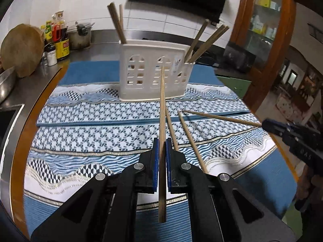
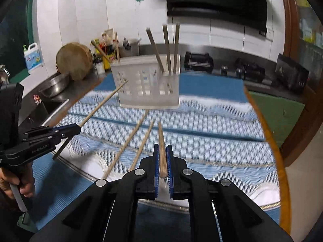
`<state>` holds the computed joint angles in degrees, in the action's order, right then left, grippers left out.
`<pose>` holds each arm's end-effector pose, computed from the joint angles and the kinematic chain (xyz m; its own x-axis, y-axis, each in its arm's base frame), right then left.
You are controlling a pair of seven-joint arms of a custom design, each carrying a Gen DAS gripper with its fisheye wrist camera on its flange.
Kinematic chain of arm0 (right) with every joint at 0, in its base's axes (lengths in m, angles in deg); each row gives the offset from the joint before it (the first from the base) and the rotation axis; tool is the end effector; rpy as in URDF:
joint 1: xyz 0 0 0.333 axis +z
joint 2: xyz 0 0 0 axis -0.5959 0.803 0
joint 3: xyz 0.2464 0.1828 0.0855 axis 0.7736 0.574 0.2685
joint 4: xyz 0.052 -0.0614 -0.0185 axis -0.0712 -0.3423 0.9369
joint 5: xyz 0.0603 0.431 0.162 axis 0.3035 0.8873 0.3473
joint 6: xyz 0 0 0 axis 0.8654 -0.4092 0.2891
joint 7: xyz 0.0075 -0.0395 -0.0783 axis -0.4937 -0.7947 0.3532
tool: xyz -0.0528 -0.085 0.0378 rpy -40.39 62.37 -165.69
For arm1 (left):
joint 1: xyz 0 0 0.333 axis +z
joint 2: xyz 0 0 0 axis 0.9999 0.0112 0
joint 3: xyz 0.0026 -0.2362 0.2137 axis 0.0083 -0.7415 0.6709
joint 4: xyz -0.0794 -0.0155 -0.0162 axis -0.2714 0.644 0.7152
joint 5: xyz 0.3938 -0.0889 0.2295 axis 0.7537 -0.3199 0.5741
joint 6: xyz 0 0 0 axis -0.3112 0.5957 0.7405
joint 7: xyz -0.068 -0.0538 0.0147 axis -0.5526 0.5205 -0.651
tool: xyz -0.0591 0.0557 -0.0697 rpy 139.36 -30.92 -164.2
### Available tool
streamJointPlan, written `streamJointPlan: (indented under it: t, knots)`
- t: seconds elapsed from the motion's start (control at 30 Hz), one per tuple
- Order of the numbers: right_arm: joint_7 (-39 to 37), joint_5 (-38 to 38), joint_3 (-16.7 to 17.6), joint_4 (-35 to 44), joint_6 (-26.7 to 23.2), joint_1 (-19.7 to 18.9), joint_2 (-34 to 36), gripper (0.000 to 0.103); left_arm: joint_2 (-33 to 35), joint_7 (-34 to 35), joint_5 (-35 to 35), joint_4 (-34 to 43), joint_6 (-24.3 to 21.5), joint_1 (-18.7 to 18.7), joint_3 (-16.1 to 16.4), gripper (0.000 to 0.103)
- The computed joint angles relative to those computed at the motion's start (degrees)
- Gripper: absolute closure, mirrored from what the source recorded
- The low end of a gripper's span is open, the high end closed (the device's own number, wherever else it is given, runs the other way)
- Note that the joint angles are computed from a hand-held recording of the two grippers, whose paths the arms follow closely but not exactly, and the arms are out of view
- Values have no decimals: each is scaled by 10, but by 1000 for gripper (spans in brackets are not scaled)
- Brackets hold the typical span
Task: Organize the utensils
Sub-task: 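Lift both chopsticks upright and carry them into the white holder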
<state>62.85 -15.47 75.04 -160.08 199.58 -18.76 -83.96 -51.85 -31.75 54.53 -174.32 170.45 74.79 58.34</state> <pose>0.5856 0.1384 0.4823 0.6194 -0.7832 -0.0550 -0.5195 -0.3563 -0.7766 0.5218 -0.3454 0.4507 0.1582 -0.9672 0.1988 -0.6159 -0.2541 -0.7457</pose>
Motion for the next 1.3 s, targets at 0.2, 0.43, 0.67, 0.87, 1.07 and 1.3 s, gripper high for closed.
streamJointPlan:
  t: [0.2, 0.43, 0.67, 0.87, 1.07, 1.3]
  knots:
    - [-4, 1, 0, 12, -9, 1, 0, 96, -13, 59, -38, -4, -12, 2, 1, 98]
    - [7, -13, 2, 26, -19, 0, 3, 96, -30, 71, -36, -5, -25, 12, -5, 98]
    - [31, -43, 8, 79, -23, -9, 23, 96, -29, 100, -40, 14, -30, 20, -5, 98]
    - [67, -75, 16, 156, -36, -24, 61, 96, -27, 112, -42, 31, -14, 31, 1, 98]
    - [98, -98, 33, 236, -35, -40, 109, 96, -16, 125, -34, 66, -8, 38, 5, 98]
    - [117, -105, 59, 335, -12, -55, 165, 96, 7, 133, 16, 145, -30, 41, 14, 98]
